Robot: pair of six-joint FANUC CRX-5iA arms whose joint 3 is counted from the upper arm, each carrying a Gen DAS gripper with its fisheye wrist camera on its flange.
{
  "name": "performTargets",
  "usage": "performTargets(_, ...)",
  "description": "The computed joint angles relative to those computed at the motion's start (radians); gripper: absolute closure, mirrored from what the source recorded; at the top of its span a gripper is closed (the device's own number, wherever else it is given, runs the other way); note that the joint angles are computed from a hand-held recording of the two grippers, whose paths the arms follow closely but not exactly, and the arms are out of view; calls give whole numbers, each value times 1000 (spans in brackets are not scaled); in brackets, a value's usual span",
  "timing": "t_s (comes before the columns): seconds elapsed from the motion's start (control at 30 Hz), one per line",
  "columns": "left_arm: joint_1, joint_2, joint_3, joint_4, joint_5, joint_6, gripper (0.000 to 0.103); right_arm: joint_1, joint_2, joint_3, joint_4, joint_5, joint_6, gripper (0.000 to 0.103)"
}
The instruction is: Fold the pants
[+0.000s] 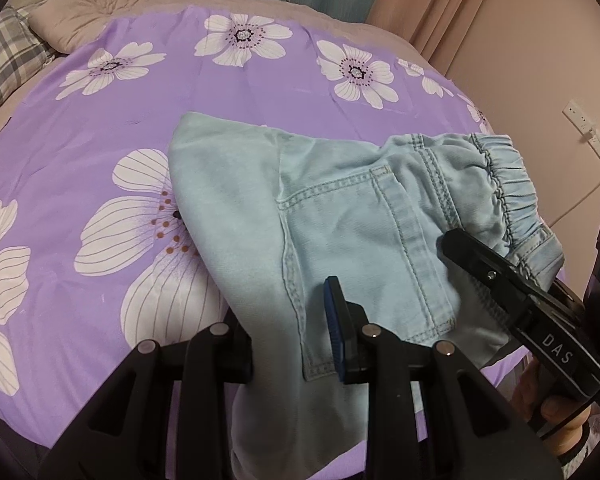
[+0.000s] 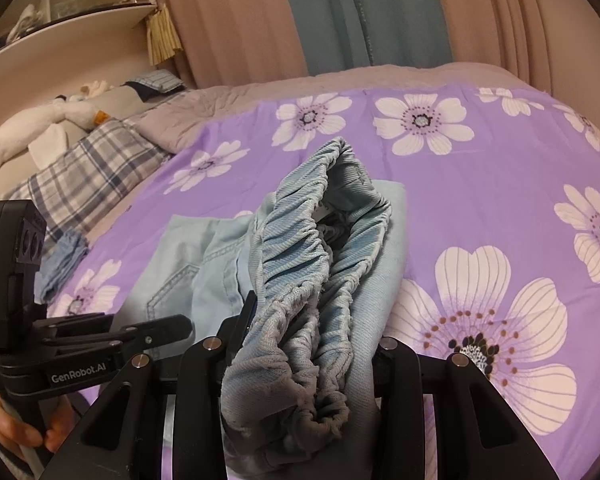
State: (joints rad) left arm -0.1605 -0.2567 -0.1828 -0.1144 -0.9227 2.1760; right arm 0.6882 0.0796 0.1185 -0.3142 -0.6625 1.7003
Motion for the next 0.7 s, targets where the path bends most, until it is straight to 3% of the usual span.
performTargets(0.7, -52, -122, 5, -128, -57, 119, 77, 42, -80, -34, -35, 35, 85, 64)
